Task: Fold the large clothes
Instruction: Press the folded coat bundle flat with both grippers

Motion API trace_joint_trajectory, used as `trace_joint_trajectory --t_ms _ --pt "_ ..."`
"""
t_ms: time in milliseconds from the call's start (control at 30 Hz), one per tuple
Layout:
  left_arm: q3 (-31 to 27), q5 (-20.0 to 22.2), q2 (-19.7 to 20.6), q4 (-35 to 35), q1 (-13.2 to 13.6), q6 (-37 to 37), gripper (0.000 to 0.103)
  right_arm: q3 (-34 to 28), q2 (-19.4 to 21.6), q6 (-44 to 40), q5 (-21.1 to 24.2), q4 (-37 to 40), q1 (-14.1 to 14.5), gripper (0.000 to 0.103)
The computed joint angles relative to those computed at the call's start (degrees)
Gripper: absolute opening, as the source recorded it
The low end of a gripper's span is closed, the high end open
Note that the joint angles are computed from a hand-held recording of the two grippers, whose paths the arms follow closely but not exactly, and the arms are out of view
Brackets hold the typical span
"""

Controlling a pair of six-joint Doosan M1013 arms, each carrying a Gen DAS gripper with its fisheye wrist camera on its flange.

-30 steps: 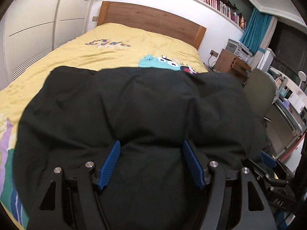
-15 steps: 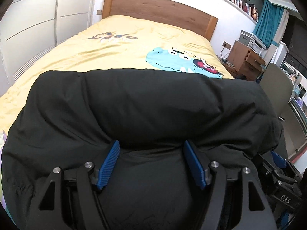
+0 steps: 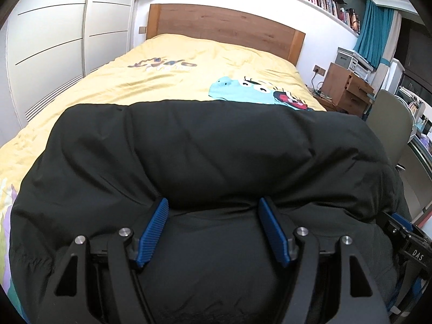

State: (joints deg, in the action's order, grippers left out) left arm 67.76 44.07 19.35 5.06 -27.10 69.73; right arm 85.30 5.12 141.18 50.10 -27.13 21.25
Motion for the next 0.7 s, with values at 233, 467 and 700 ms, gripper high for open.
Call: trace_joint_trajectory --t_ms 233,467,700 --pt "1.7 -1.5 -0.8 0.9 -0.2 -0.8 0.068 2.2 -1.5 4.0 1.7 -2.4 -1.6 0.097" --pt "1.9 -1.4 -1.0 1.2 -0.1 -1.1 0.068 2.5 -1.8 2.9 3.7 -4.3 -1.9 0.097" --pt "2.0 -0.3 -1.6 1.8 0.0 -1.5 0.068 2.4 -2.4 5.5 6.3 -6.1 -1.4 0.097"
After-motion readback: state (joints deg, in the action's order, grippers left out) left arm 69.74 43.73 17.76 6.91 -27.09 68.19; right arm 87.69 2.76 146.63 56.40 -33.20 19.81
